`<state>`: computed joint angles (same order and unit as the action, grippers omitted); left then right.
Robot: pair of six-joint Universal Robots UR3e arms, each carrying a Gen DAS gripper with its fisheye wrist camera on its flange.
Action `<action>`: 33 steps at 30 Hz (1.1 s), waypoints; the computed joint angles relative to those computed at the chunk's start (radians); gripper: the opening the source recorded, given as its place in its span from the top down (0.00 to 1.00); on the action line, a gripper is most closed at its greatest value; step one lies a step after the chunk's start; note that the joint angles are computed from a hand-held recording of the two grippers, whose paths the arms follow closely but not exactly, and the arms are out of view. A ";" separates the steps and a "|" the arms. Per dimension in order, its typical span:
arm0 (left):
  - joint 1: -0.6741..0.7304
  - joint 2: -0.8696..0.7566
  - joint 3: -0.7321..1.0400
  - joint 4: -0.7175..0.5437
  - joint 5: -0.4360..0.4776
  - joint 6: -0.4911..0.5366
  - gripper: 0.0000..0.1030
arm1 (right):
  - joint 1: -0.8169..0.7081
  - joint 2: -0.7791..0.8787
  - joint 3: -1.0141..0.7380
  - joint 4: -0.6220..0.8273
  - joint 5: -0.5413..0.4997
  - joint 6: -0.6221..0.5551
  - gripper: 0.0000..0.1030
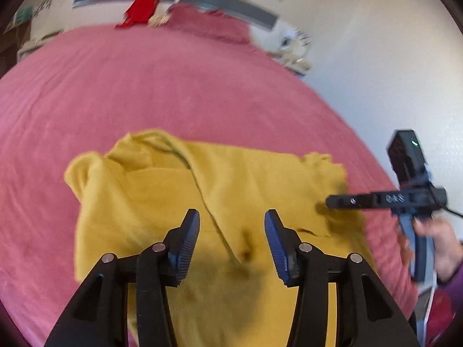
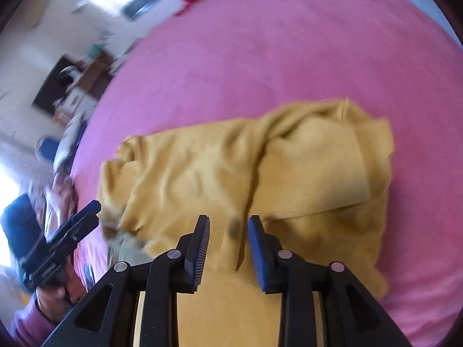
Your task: Fold clothes
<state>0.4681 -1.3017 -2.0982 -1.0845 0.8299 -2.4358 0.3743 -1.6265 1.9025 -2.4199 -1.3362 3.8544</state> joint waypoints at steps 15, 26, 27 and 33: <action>-0.022 0.334 -0.289 0.064 0.144 0.166 0.40 | -0.267 -0.219 0.218 0.086 0.230 -0.271 0.76; -0.362 -0.137 0.010 0.338 0.303 -0.074 0.38 | -0.303 0.073 0.146 -0.314 0.217 0.010 0.78; -0.350 -0.131 0.010 0.309 0.313 -0.042 0.36 | -0.317 0.117 0.139 -0.346 0.234 0.037 0.82; -0.194 -0.015 -0.015 0.083 0.291 0.194 0.34 | -0.418 0.010 0.291 -0.432 0.250 0.033 0.81</action>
<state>0.2736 -1.3166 -2.1131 -1.0018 1.1212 -2.2416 -0.0434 -1.6162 2.1934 -2.8520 -1.0867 3.8873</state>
